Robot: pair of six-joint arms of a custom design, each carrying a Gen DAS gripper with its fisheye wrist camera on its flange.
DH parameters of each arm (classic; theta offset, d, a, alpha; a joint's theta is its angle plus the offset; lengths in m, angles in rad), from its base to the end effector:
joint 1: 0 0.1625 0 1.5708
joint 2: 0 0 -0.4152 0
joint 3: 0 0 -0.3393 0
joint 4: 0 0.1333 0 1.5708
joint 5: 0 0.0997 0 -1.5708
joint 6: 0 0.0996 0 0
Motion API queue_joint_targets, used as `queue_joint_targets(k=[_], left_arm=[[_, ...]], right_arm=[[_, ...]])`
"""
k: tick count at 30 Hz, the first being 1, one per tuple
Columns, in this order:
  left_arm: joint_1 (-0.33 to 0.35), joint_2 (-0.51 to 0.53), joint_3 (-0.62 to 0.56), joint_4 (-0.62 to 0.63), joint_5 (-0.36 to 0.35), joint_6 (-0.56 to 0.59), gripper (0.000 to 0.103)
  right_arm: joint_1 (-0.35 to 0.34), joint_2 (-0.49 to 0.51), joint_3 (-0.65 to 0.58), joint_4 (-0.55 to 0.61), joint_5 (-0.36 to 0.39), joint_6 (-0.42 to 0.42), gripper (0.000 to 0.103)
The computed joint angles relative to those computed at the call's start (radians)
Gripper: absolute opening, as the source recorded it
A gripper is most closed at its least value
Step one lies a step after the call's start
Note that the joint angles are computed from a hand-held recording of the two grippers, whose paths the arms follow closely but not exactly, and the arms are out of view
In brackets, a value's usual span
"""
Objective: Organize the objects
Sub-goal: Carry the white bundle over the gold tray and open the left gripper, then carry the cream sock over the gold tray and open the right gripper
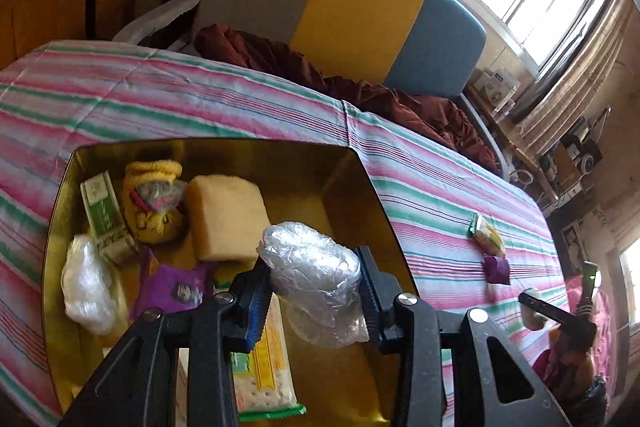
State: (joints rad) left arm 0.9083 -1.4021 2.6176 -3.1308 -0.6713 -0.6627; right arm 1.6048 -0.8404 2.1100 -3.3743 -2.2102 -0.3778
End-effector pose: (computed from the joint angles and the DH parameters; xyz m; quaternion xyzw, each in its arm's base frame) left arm -0.0195 -0.3685 0.2291 -0.0746 0.8872 -0.3852 0.2427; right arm 0.0910 -0.5014 0.1297 0.1061 -0.9133 0.1949 0.3415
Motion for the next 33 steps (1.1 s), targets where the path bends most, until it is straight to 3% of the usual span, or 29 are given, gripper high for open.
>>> queue_joint_targets(k=[8, 12, 17, 22, 27, 29, 33], left_arm=[[0.125, 0.155, -0.184, 0.021, -0.013, 0.215, 0.041], [0.201, 0.225, -0.275, 0.076, 0.011, 0.248, 0.045], [0.237, 0.246, -0.292, 0.068, 0.025, 0.261, 0.076], [0.182, 0.194, -0.220, 0.019, 0.062, 0.232, 0.077], [0.035, 0.104, -0.093, 0.055, 0.170, 0.118, 0.077], [-0.023, 0.055, -0.042, 0.107, 0.196, 0.043, 0.077], [-0.159, -0.105, 0.062, 0.355, 0.204, -0.208, 0.077]], right_arm=[[-0.002, 0.003, -0.002, -0.012, 0.027, -0.005, 0.051], [-0.007, 0.014, -0.013, -0.009, 0.034, -0.008, 0.051], [-0.010, 0.014, -0.019, 0.007, 0.038, -0.002, 0.051], [-0.011, 0.017, -0.022, 0.005, 0.036, -0.005, 0.051], [-0.015, 0.012, -0.020, -0.020, 0.043, 0.003, 0.051], [-0.017, 0.010, -0.015, -0.040, 0.052, 0.002, 0.051], [-0.016, 0.006, -0.001, -0.090, 0.067, -0.008, 0.051]])
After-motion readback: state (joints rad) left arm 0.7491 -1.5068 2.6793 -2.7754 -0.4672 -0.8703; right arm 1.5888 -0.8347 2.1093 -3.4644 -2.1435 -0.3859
